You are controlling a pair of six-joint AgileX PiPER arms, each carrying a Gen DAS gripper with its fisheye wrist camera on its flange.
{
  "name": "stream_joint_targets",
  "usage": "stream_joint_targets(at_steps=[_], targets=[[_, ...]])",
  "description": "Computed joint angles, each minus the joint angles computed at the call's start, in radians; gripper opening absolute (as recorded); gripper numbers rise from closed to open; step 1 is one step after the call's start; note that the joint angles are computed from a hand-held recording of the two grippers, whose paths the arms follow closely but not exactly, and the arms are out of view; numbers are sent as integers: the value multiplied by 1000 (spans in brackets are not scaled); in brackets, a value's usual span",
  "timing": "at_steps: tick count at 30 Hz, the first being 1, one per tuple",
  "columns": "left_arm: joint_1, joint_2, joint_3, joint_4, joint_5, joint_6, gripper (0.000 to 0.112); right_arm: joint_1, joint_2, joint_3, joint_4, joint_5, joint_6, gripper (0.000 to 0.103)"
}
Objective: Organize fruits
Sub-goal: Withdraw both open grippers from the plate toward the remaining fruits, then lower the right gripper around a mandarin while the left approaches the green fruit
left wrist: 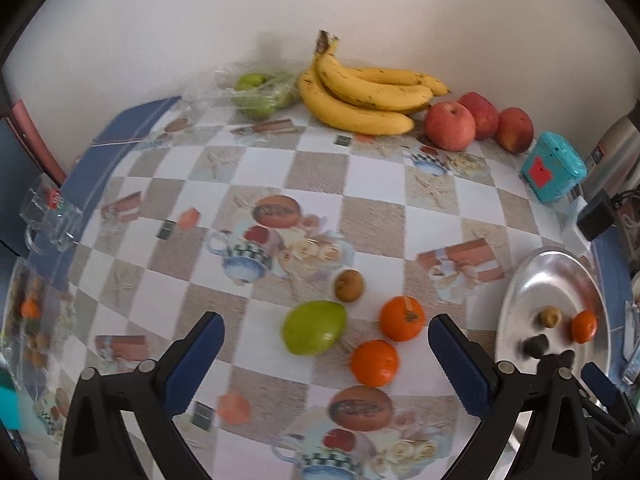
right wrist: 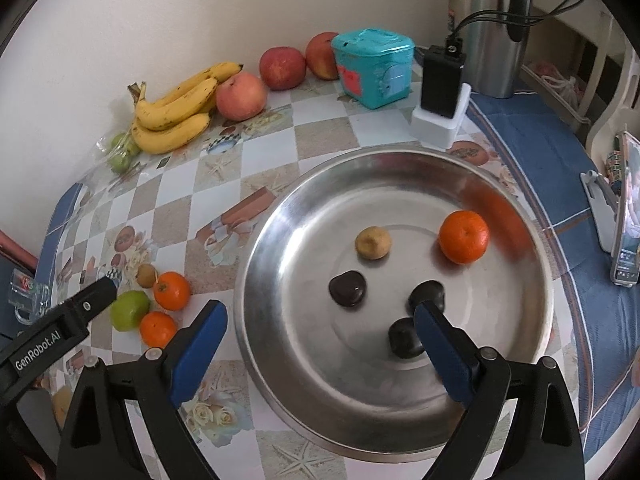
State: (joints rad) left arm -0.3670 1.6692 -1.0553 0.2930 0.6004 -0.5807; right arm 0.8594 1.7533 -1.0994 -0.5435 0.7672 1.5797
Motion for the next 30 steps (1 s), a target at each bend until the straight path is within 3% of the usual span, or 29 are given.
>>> stream_joint_targets(at_steps=[9, 21, 30], targets=[[144, -35, 30, -115, -30, 122, 103, 22, 44, -45, 0, -29, -4, 95], [290, -40, 26, -135, -23, 192, 103, 66, 191, -245, 76, -16, -157, 95], [354, 1, 10, -272, -13, 333, 103, 68, 269, -344, 146, -48, -247, 95]])
